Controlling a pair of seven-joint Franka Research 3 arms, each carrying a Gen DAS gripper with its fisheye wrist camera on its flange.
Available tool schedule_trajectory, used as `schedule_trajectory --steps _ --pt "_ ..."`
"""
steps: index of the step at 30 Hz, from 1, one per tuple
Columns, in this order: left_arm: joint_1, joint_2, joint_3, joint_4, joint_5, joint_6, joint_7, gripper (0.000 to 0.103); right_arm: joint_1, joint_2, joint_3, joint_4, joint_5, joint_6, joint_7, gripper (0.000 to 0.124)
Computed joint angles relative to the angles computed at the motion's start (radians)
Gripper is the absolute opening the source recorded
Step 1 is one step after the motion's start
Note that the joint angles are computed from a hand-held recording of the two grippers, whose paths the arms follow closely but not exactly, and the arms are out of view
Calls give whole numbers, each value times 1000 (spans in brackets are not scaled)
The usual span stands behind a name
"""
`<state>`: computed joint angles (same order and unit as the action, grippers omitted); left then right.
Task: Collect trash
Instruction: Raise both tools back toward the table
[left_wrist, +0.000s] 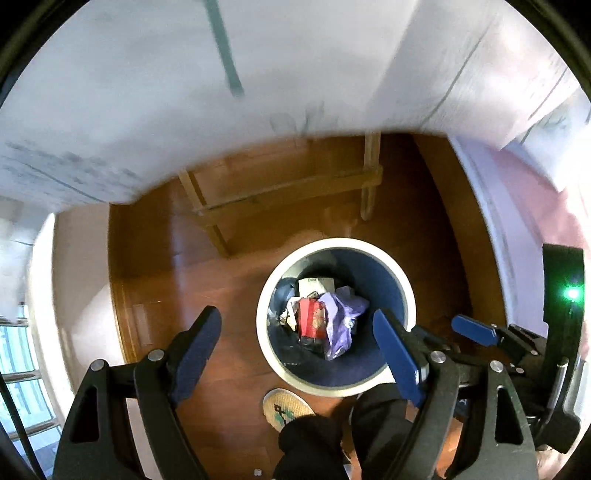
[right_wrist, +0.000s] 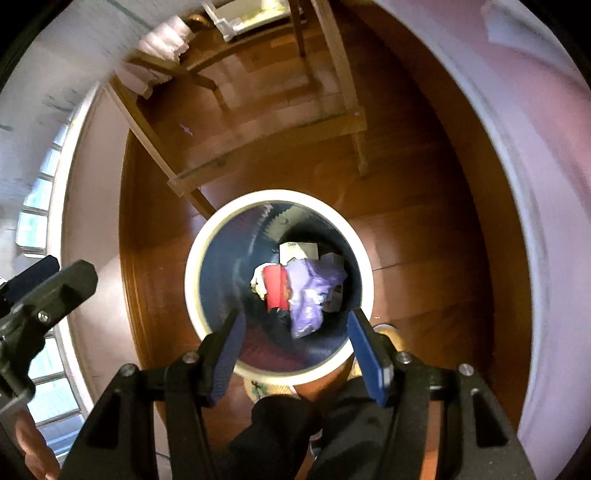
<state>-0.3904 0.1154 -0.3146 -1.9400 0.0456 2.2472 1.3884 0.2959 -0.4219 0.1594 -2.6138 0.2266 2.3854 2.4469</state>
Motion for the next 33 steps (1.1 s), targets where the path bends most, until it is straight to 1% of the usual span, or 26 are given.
schedule_trajectory --steps 4,9,16,18,21,24,25,26,28,29,30,32,33 --pt "8 -50 5 73 -23 -95 19 83 -15 -62 11 78 -31 -132 53 58" --pt "22 -119 21 173 -63 -194 69 83 -36 -105 22 196 -69 -266 101 58" --pt "44 -136 43 386 -108 -323 133 83 -75 -114 49 446 -164 -451 147 58" --pt "52 -140 47 429 -119 -339 147 83 -82 -102 56 518 -194 -491 142 58" --pt "61 -124 51 525 -126 -370 163 83 -89 -79 67 616 -237 -542 132 58" --pt "65 -105 49 596 -115 -377 167 83 -93 -42 81 717 -282 -587 127 58" --pt "67 -97 49 622 -111 -377 168 83 -93 -40 79 725 -293 -590 121 58" --pt "70 -92 51 639 -107 -375 168 83 -96 -21 87 763 -318 -603 117 58" --pt "67 -58 47 710 -78 -378 151 83 -99 12 93 824 -363 -622 107 58" --pt "67 -57 47 711 -71 -372 146 83 -100 29 95 860 -388 -632 99 58" --pt "65 -38 46 746 -52 -373 135 83 -99 41 95 885 -406 -638 95 58" --pt "60 -3 45 808 -28 -391 125 83 -101 72 91 949 -448 -650 78 58" --pt "52 32 43 868 -4 -414 122 83 -100 88 88 978 -467 -651 67 58"
